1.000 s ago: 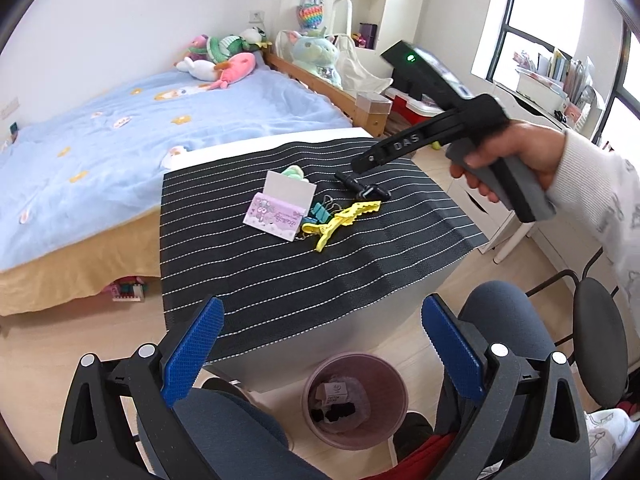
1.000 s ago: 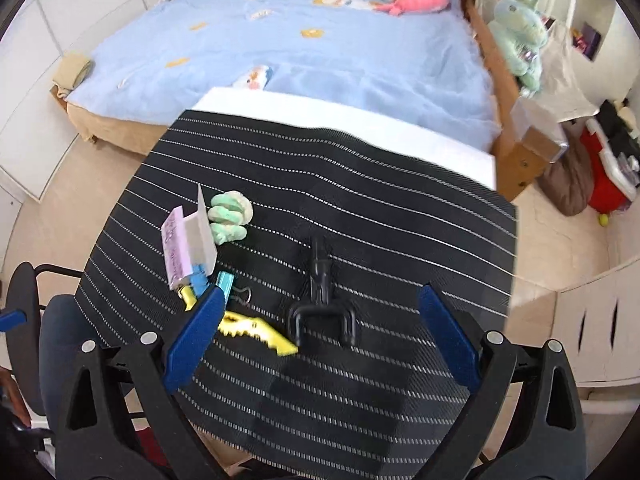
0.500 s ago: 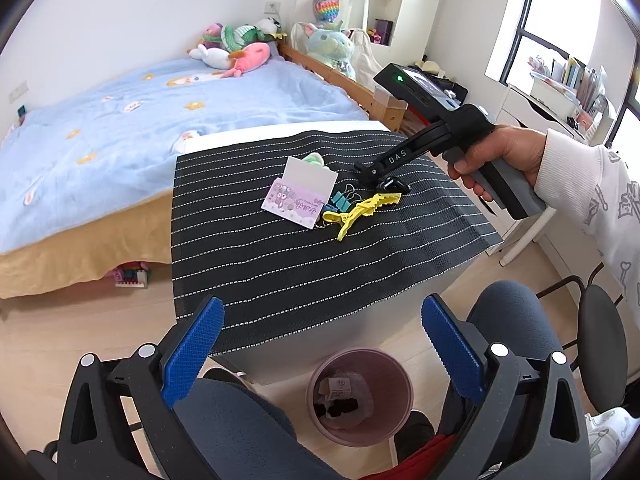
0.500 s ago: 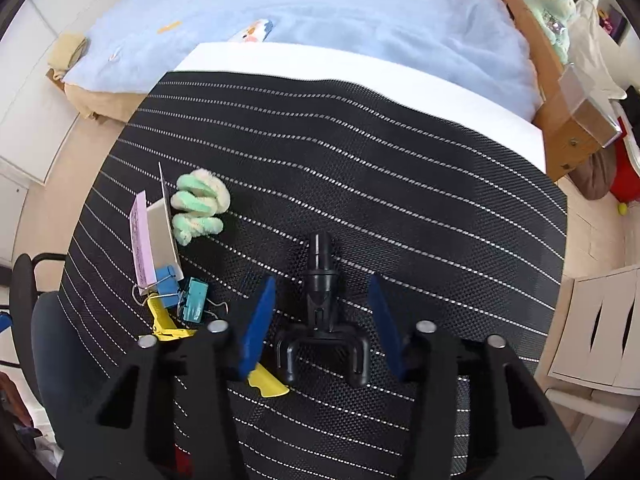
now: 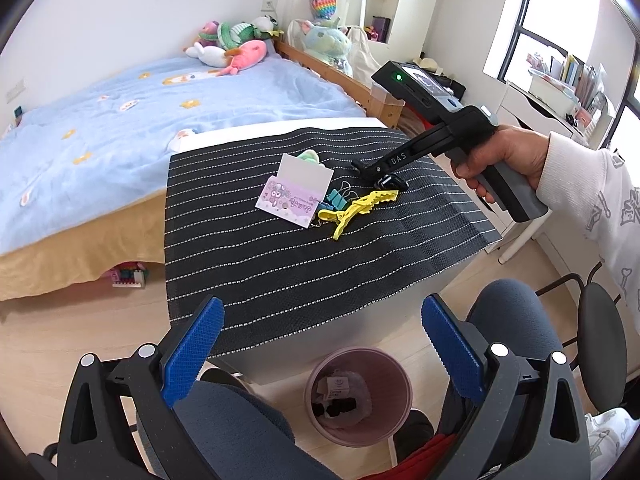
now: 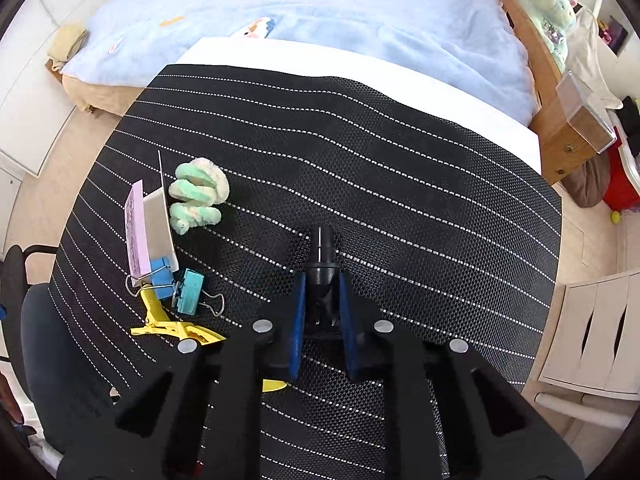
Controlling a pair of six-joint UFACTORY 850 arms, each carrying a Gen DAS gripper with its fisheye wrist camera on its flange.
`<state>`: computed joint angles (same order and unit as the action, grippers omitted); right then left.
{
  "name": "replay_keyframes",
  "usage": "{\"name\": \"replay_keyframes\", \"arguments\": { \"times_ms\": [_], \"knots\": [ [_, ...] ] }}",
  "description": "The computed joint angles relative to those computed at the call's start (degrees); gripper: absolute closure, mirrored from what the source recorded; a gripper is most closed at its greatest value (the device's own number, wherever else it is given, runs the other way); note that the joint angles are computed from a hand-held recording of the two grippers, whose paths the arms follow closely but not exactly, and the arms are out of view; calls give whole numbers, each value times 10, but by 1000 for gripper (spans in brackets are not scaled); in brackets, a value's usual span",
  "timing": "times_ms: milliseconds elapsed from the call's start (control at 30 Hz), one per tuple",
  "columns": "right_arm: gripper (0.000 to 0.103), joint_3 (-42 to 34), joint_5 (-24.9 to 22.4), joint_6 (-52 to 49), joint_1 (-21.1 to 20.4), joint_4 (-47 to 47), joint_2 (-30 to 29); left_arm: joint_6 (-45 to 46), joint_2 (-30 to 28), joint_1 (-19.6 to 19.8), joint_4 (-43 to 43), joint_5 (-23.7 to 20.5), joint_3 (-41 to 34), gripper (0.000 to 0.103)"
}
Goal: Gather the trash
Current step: 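Close the right tool on the black plastic hanger, then grasp the pink card sock package with the left tool while the right tool holds the hanger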
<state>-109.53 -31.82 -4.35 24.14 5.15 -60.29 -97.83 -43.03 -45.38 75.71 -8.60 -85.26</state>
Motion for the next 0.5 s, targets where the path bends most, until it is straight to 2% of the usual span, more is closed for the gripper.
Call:
{"name": "replay_keyframes", "arguments": {
  "times_ms": [267,500],
  "knots": [
    [87,52,42,-10,-9,37,36,10,-4,1,-4,-6,-10,8],
    [87,105,87,-33,-17,82,78,58,-16,4,-31,-13,-37,8]
  ]
}}
